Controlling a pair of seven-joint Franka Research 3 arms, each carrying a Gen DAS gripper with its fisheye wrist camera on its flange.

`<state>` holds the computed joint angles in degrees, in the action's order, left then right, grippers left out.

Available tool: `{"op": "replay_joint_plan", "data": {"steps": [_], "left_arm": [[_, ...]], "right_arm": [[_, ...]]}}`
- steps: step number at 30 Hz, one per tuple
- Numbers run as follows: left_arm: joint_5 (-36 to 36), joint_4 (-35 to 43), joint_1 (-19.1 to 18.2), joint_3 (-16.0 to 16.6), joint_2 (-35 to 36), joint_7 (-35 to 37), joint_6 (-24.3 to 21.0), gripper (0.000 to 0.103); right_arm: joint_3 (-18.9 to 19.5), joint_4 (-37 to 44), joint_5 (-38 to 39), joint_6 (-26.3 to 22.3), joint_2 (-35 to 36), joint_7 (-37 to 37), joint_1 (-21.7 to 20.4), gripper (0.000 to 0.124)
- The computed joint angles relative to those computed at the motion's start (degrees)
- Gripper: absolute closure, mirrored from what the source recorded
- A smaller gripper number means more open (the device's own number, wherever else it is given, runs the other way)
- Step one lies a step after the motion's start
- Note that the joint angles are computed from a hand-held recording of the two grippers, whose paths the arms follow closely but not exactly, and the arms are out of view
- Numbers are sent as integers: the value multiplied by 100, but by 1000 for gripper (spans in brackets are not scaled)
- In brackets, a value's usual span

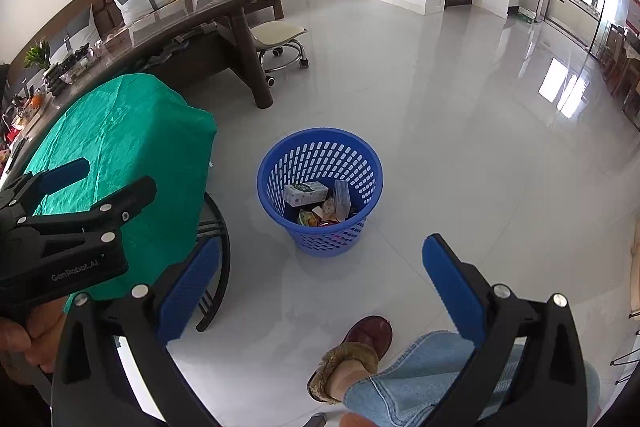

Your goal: Collect trash

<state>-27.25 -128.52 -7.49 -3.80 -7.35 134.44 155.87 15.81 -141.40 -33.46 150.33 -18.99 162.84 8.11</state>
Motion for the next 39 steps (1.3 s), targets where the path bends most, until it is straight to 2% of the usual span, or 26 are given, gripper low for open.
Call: {"op": "replay_joint_plan", "data": {"steps": [39], "left_arm": [[81,-11,19,-14,27,-53,34,5]], "right_arm": [[-55,-23,-49,7,84,127,78,26]]}}
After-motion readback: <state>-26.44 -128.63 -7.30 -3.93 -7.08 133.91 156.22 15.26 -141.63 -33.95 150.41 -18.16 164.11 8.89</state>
